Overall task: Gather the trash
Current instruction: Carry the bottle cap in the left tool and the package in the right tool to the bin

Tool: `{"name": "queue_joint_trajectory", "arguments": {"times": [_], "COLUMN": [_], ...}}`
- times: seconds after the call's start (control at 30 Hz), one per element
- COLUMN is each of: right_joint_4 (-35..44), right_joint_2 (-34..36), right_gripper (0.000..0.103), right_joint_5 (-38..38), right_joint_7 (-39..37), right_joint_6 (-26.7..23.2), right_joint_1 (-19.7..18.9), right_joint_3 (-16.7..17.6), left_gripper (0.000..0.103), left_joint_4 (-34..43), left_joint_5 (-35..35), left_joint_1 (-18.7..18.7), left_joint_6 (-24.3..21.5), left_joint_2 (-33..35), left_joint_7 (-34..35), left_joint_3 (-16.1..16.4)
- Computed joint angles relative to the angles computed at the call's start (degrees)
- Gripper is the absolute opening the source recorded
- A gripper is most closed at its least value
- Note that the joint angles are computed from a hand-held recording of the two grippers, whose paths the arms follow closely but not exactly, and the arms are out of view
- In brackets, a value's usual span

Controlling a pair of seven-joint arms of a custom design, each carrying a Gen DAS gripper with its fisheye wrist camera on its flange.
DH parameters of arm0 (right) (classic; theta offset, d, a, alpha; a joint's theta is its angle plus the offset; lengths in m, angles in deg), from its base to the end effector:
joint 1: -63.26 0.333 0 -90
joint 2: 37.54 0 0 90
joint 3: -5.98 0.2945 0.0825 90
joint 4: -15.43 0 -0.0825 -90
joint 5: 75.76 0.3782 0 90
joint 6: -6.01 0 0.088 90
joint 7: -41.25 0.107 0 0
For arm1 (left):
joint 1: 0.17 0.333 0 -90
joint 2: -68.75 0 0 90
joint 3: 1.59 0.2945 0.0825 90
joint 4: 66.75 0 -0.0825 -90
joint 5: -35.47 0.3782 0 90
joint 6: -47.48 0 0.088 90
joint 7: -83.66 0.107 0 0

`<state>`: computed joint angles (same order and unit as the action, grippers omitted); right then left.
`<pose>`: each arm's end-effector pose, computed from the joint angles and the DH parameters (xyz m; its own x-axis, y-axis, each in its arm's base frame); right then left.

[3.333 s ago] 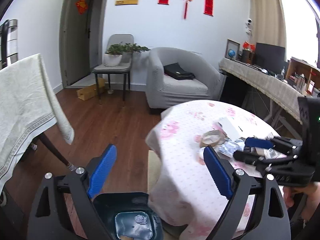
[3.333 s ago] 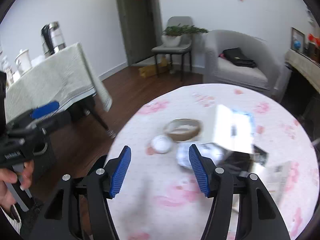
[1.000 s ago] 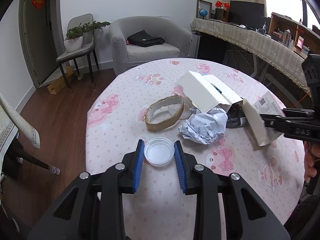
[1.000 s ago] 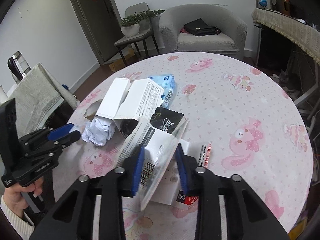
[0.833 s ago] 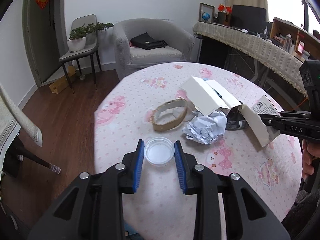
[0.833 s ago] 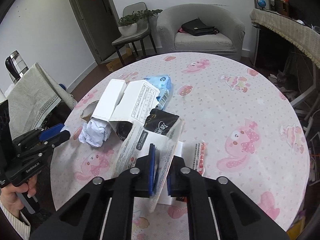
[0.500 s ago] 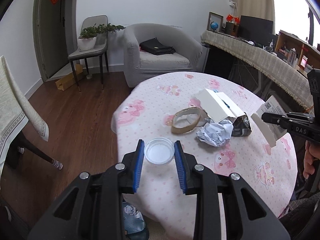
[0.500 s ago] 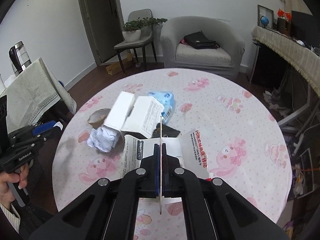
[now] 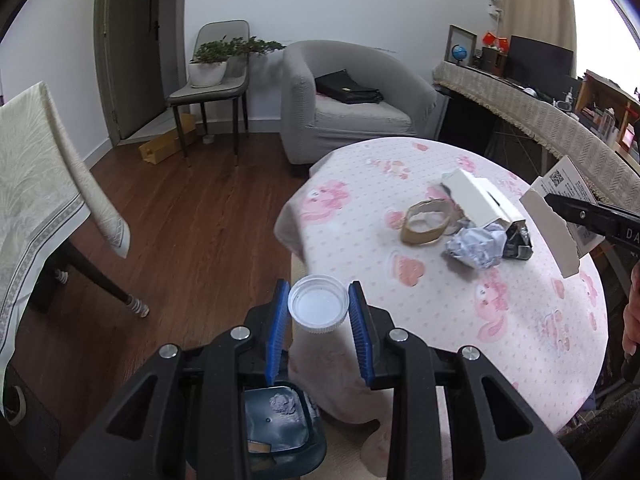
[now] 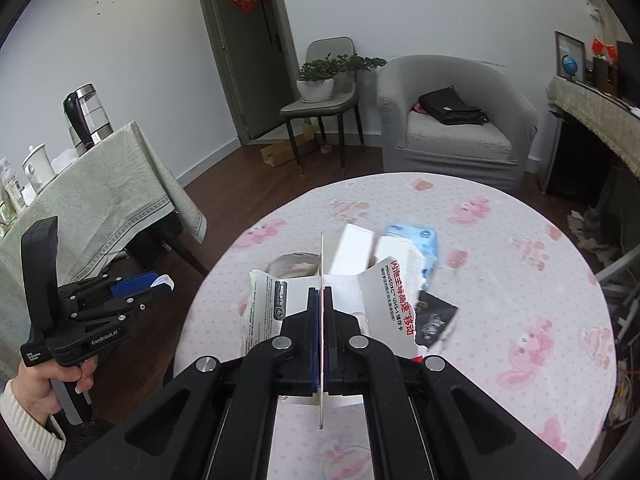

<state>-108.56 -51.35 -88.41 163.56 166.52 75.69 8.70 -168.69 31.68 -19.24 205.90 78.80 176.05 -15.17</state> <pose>0.5098 0.1509 0.5837 -0.0200 -0.9763 -0.2155 -0.6418 0.1779 -0.7460 0.5557 -0.3401 0.5362 -0.5386 -0.8395 0.0720 -0.6050 0.3259 -0.7265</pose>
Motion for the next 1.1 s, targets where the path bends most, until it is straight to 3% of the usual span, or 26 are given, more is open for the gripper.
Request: {"name": "queue_joint_trajectory", "arguments": {"times": [0.23,0.57,1.1], "right_joint_4": [4.6,13.1,26.5], "right_joint_2": [4.4,11.9,23.6], "right_gripper": [0.001,0.001,0.001], "right_joint_5": [5.1,12.9,17.4], "right_joint_7": [-4.9,-13.1,-18.2], "right_joint_6": [2.0,0.8,-3.7], "right_joint_1": [3.4,6.2,7.1], "right_joint_3": [-0.2,1.4,5.1], "left_gripper": [0.033,0.033,0.033], "left_joint_4": [-3.4,-5.8,-6.6], "left_joint_5": [-0.5,1.8,4.9], "left_joint_1": [1.5,3.4,5.8], "left_joint_6": [0.5,-0.7,-9.4], "left_joint_2": [-1.4,-1.2,1.5], "left_joint_7": [0.1,-1.2,-0.4], "left_joint_3": [0.8,2.1,3.6]}}
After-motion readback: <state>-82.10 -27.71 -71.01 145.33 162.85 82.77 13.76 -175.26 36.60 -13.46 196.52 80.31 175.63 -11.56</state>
